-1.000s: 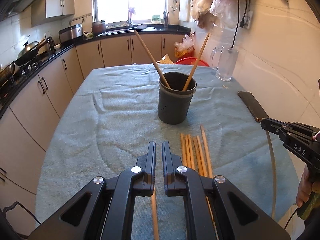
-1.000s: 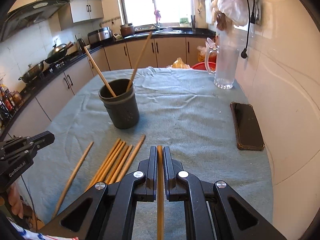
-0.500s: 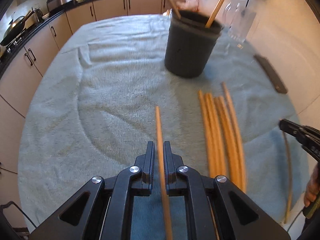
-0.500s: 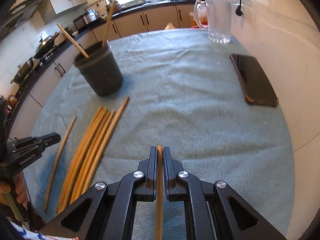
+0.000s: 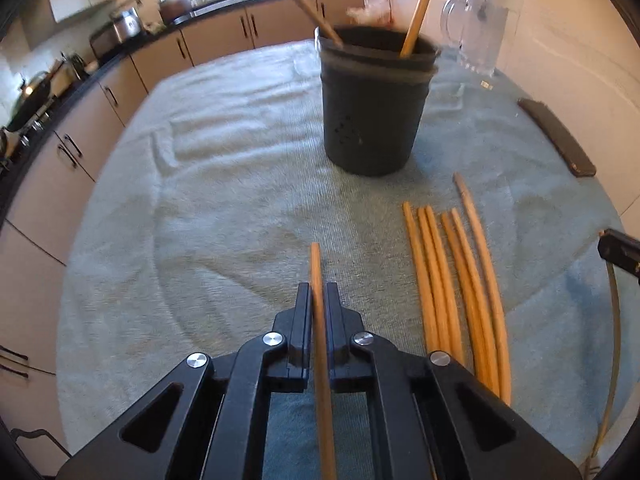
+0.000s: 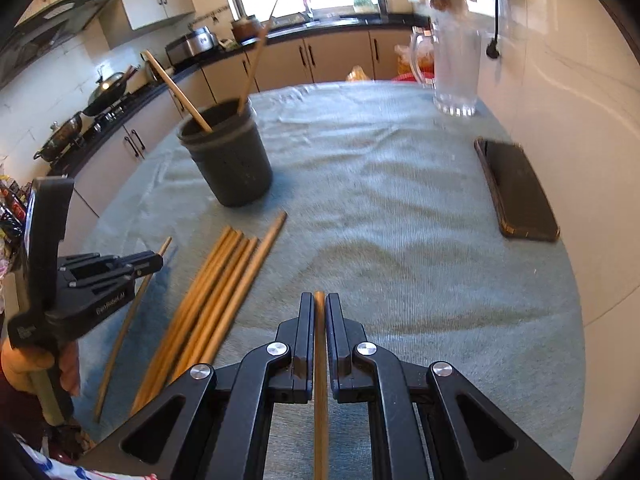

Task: Organize utensils
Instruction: 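Lift the chopstick and carry it toward the black utensil holder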

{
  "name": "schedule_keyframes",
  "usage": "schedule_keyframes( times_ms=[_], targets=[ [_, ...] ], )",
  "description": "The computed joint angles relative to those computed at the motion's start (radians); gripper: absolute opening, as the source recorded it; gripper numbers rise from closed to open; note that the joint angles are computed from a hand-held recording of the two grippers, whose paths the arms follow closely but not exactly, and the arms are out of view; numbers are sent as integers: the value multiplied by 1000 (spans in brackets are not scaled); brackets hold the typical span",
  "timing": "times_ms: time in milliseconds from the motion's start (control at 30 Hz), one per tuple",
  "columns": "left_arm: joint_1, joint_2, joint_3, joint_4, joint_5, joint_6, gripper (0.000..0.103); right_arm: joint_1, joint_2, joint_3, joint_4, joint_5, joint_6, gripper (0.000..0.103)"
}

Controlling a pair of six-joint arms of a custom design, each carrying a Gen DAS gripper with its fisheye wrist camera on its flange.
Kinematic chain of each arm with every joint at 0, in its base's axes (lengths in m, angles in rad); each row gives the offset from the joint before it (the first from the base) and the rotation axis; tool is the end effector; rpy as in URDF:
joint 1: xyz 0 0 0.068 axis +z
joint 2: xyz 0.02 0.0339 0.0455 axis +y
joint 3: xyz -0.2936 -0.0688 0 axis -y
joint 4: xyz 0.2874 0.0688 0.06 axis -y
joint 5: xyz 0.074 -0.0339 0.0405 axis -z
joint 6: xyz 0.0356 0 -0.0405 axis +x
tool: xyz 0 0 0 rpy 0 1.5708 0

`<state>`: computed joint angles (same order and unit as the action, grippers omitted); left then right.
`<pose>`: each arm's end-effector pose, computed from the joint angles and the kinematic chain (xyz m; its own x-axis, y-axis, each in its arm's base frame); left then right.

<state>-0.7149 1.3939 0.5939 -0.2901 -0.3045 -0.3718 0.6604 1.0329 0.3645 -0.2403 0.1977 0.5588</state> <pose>0.2045 -0.1634 0.1424 -0.8130 0.2468 -0.5274 0.2419 0.9670 0.0797 0.1617 0.1167 0.1487 -0.7965 0.0396 -0.6034 -0.0989 0.9759 0.1946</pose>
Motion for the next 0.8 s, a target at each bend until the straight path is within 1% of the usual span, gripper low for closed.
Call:
schedule_keyframes(
  times_ms=[100,167,233,300,400,500,567,633,767,800],
  targets=[
    [-17,-111,-32,-16,-15,-14,5,29,-58,6,-35,33,11,6],
    [-4,-169,-39,-28,2,-17,5,54,-102,9,-58,56,22,6],
    [30,-232,-54,-37,38,-19,5,77,-139,17,-82,76,30,6],
    [79,-291,-65,-52,95,-20,5,101,-164,26,-102,97,38,6],
    [134,-346,-68,-84,154,-22,5,136,-188,42,-126,126,47,6],
    [140,-420,-72,-116,168,-39,5,162,-215,52,-140,151,56,6],
    [110,-497,-70,-152,142,-52,5,184,-243,58,-154,178,63,6],
    [62,-575,-64,-189,87,-66,5,201,-270,65,-166,196,64,6],
    [-79,-708,-57,-256,-51,-119,5,264,-317,78,-191,257,77,6],
    [-137,-738,-55,-274,-106,-141,5,286,-329,80,-196,276,84,6]
  ],
)
